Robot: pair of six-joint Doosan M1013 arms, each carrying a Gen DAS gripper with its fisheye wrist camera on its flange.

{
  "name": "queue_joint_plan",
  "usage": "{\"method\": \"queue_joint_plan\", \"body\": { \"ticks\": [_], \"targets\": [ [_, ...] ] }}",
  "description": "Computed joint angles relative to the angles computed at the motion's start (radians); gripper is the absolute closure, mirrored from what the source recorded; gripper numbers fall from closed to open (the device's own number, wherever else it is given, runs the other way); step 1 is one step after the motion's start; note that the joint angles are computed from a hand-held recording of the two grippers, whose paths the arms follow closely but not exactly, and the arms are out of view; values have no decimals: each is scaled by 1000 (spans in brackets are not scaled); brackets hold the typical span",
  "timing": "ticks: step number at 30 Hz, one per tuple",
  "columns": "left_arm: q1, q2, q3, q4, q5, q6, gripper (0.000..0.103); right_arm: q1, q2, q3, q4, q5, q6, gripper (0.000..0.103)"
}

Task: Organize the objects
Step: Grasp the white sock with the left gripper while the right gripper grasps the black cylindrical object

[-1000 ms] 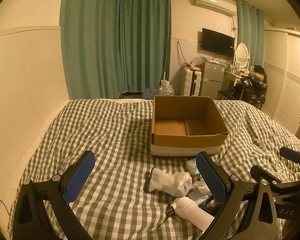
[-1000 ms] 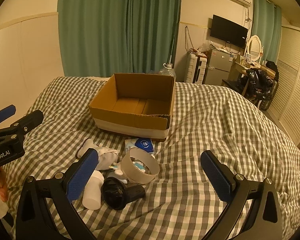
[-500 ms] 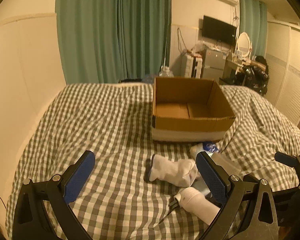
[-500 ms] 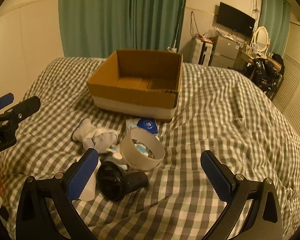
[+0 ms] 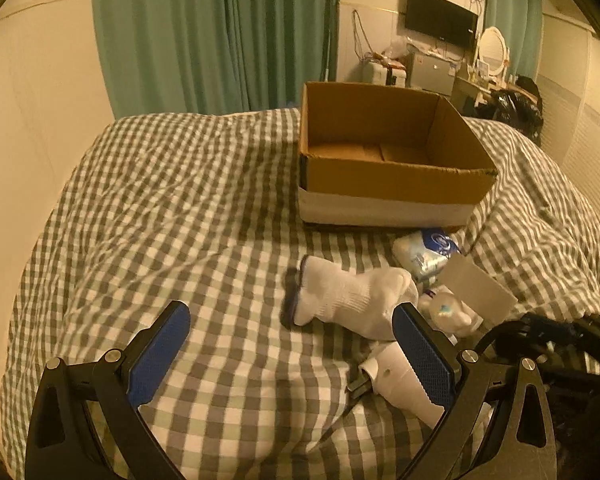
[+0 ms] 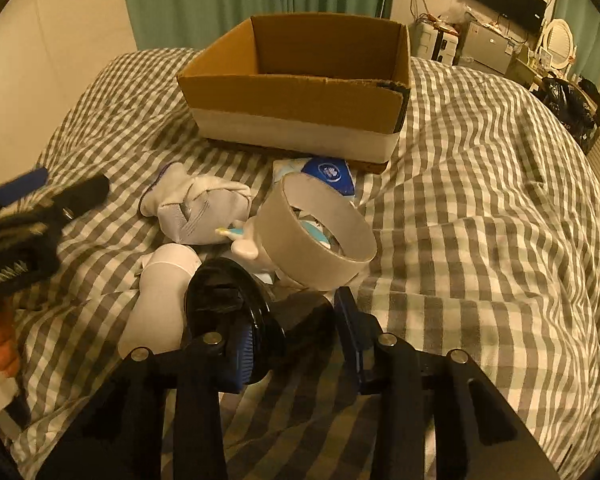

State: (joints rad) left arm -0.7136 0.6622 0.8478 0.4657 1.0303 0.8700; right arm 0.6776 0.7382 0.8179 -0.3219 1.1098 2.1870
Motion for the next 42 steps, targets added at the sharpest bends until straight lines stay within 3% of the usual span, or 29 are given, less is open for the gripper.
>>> {"method": "queue_joint_plan", "body": {
  "ticks": [5,10,15,19,20,22,23,25,30,33,37,42],
  "targets": [
    [0,17,-30,-45,-4,83,0,6,-44,47,-59,-70,24,67],
    [-2,90,-143,-119,57,214,0,-6,-57,34,-117,-67,51,67],
    [2,180,-271,-115,172,252,0,-24,-62,33,-128,-79,56,67],
    [22,222,-323,-228,177,294,0,-41,-59,40,-94,-99,49,67],
    [29,254,-375,-273,228,322,0,-45,-57,42,-83,-104,45,67],
    [28,346,-531,-271,395,344,0,-52,-53,46,-60,-113,37,67],
    [31,366,-561,-275,420,339,0,-55,-54,52,-50,-118,35,67],
    [34,353,-534,-282,385,315,1,-60,-53,56,-29,-124,29,67],
    [24,307,-448,-245,307,324,14,-63,-63,77,-18,-142,46,67],
    [16,264,-371,-210,232,315,29,-59,-68,86,-32,-147,56,67],
    [16,233,-321,-214,184,308,41,-53,-75,93,-53,-149,70,67],
    [12,174,-235,-183,117,289,48,-43,-85,103,-87,-141,95,67]
  ]
}}
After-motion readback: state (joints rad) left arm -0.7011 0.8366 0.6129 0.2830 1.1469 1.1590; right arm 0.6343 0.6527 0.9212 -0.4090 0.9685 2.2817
